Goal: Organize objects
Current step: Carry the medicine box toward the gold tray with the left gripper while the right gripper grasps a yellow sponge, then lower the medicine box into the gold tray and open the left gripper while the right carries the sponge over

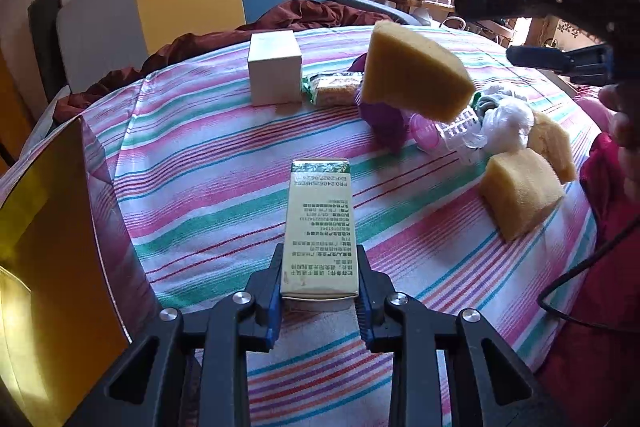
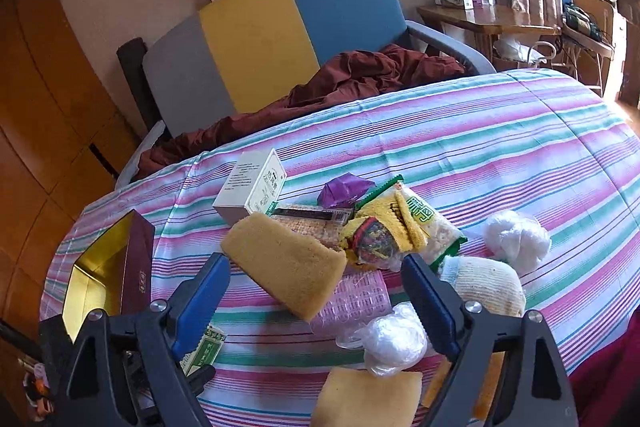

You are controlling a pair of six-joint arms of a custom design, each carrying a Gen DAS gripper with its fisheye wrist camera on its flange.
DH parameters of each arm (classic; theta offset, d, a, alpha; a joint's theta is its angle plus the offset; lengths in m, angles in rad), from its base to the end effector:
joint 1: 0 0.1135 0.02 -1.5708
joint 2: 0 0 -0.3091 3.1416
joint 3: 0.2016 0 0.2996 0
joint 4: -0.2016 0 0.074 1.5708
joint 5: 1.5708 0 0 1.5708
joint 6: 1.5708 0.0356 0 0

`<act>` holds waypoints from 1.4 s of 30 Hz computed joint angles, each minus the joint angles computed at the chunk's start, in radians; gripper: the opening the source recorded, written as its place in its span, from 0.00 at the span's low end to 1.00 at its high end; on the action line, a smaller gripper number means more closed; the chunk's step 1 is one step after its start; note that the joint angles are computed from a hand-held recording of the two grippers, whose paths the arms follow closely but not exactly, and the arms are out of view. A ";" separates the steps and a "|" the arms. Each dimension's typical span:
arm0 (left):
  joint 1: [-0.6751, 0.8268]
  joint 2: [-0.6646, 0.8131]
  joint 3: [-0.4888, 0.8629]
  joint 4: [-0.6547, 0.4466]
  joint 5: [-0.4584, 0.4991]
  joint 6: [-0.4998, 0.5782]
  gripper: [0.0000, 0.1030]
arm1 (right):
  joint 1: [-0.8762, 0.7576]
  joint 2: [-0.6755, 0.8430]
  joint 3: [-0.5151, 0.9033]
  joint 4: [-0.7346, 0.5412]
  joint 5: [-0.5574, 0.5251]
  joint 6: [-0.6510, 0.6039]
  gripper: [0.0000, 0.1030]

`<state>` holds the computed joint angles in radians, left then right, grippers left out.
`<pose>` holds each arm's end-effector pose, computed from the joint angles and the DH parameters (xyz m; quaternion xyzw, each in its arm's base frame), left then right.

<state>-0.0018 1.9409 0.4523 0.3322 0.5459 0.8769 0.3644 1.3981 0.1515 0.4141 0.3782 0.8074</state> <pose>0.2577 -0.0189 0.0185 0.4510 0.8293 -0.1550 0.2912 0.1816 0.0552 0.0797 0.2674 0.8787 0.0499 0.3922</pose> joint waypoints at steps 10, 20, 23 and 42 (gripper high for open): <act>0.187 -0.192 -0.022 -0.235 0.152 0.196 0.29 | 0.098 0.165 0.179 -0.158 0.117 -0.140 0.86; 0.396 -0.240 0.093 -0.449 0.252 0.262 0.29 | 0.091 0.338 0.296 -0.197 0.147 -0.244 0.53; 0.450 -0.231 0.143 -0.476 0.264 0.234 0.29 | 0.112 0.323 0.283 -0.173 0.150 -0.256 0.47; 0.621 0.074 0.399 -0.241 0.043 -0.063 0.29 | 0.292 0.288 0.326 -0.196 0.197 -0.064 0.47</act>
<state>0.6194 2.0150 0.8510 0.0913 0.5884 0.8143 0.6564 1.6860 0.4776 0.2181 0.5750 0.7431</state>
